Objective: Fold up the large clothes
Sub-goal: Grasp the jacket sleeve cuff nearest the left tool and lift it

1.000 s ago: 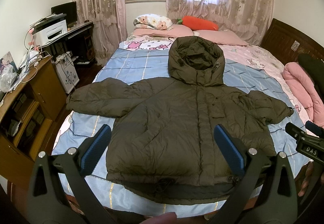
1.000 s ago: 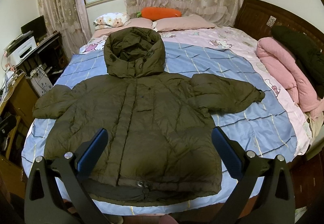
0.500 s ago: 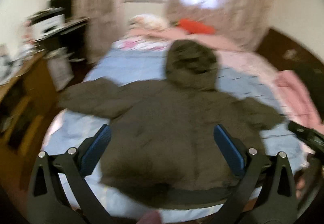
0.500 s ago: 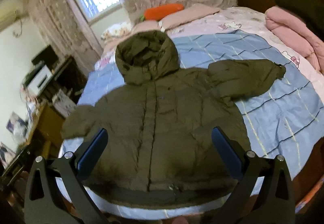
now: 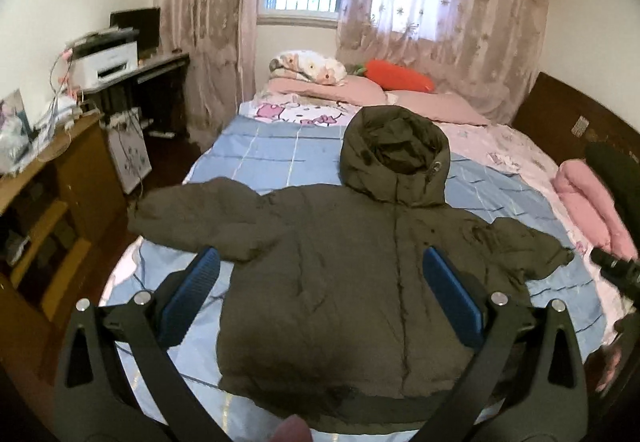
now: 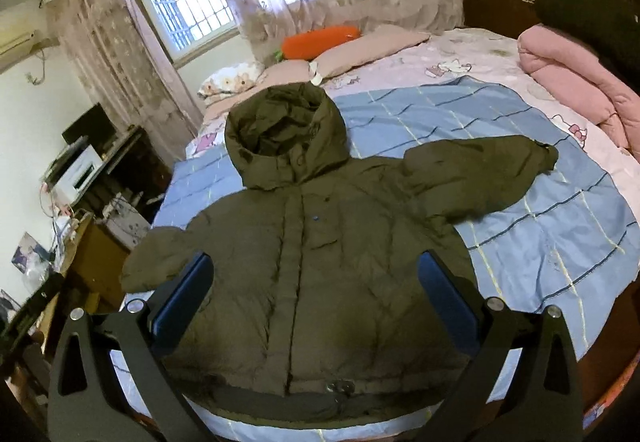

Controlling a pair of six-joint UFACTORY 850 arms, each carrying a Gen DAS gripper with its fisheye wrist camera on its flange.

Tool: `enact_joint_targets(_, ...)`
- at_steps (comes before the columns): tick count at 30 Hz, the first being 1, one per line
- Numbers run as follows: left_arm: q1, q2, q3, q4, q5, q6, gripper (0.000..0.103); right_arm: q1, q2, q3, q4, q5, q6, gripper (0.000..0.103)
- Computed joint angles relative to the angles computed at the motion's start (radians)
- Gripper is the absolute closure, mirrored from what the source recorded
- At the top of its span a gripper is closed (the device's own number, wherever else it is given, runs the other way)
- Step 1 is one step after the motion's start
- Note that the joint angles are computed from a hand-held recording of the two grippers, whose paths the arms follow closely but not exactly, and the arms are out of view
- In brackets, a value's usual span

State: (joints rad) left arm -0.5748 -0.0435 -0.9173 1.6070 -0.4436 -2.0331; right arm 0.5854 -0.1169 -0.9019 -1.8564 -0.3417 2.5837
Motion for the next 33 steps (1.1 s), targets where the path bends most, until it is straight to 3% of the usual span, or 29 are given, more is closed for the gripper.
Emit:
enact_joint_targets(4,-0.026,-0.019,-0.027,-0.035,-0.022,0.057,0.002,0.0,-0.012,-0.016,0.073,-0.016,-0.104,0.001)
enact_joint_targets(8,0.011,-0.037,-0.057,-0.182,0.063,0.194,0.002,-0.009,-0.023,-0.025,0.052,0.028,-0.081,0.001)
enact_joint_targets(11,0.049,-0.035,-0.053,-0.183,0.107,0.172,0.002,-0.02,-0.028,-0.027,0.021,0.077,-0.047,0.001)
enact_joint_targets(13,0.105,-0.037,-0.051,-0.188,0.182,0.155,0.002,-0.029,-0.03,-0.029,0.012,0.108,-0.04,0.001)
enact_joint_targets(17,0.31,-0.062,-0.048,-0.29,0.562,0.161,0.002,-0.031,-0.027,-0.032,-0.035,0.144,0.001,0.001)
enact_joint_targets(20,0.426,-0.077,-0.024,-0.496,0.672,0.286,0.002,-0.025,-0.018,-0.029,-0.122,0.152,0.088,0.001)
enact_joint_targets(21,0.481,-0.088,-0.012,-0.575,0.74,0.327,0.002,-0.025,-0.016,-0.027,-0.152,0.154,0.116,0.001)
enact_joint_targets(24,0.614,-0.165,-0.017,-0.623,0.919,0.301,0.002,-0.02,-0.019,-0.034,-0.184,0.166,0.143,0.001)
enact_joint_targets(27,0.722,-0.277,-0.066,-0.543,0.992,0.135,0.002,-0.018,-0.025,-0.04,-0.183,0.18,0.138,0.001)
enact_joint_targets(29,0.759,-0.337,-0.092,-0.563,1.021,0.124,0.002,-0.014,-0.027,-0.043,-0.173,0.177,0.123,0.001)
enact_joint_targets(33,0.785,-0.447,-0.16,-0.57,0.993,0.132,0.002,-0.021,-0.034,-0.049,-0.177,0.196,0.129,0.001)
